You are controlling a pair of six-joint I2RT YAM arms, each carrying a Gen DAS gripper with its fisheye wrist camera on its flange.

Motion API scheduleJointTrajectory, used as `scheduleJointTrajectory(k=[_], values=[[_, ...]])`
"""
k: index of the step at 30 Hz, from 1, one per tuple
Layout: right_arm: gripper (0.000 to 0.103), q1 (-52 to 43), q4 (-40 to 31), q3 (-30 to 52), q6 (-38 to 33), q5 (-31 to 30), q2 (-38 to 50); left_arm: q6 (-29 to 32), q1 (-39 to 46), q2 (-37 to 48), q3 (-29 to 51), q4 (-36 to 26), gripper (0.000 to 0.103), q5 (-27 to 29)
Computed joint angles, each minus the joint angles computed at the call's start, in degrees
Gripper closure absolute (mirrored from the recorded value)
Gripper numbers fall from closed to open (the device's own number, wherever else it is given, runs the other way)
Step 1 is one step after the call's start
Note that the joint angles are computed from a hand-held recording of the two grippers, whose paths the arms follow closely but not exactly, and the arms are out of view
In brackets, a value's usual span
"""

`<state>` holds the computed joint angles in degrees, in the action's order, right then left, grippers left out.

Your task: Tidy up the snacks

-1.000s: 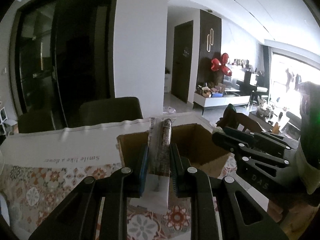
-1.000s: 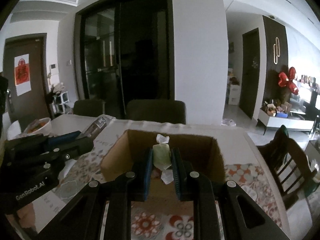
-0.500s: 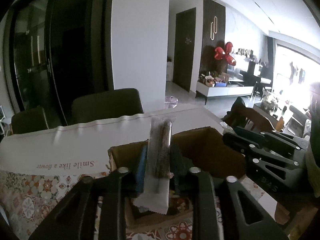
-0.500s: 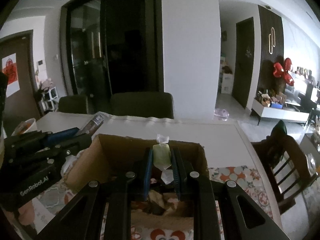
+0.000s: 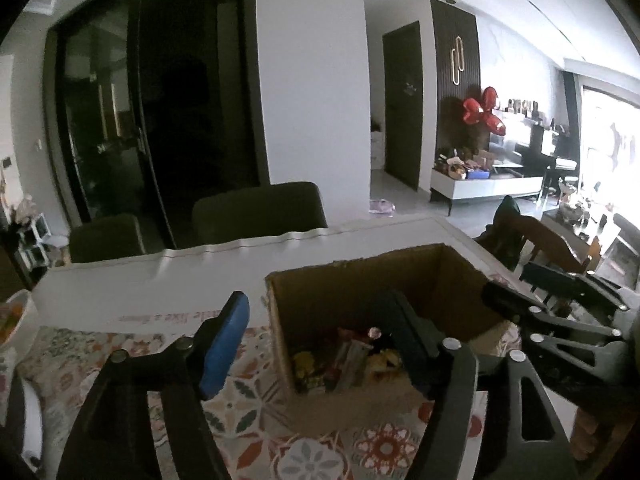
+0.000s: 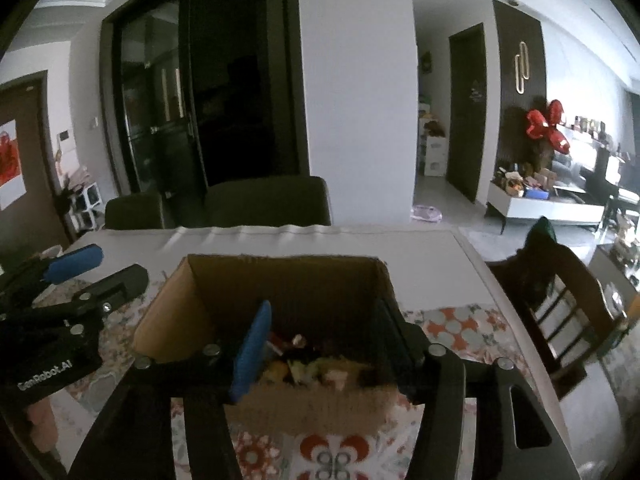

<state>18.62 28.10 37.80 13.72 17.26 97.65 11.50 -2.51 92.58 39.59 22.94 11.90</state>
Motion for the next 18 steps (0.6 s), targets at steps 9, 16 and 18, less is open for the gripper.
scheduleJointTrajectory(k=[9,16,18], values=[[0.029,8.72,-2.41,-12.65,4.85,10.71,-14.42,-0.15,2.68,-17.85,-17.4,4.28,0.01,-0.26],[0.022,17.95,-10.76,-18.39,10.09,20.94,-26.24,0.1,7.17,-33.91,-24.26,-4.88,0.003,3.74],[0.019,21.22,-14.05,-19.61,12.13,23.94,-29.61,0.75,8.72,-39.2,-25.98,-8.7,0.001,5.11]])
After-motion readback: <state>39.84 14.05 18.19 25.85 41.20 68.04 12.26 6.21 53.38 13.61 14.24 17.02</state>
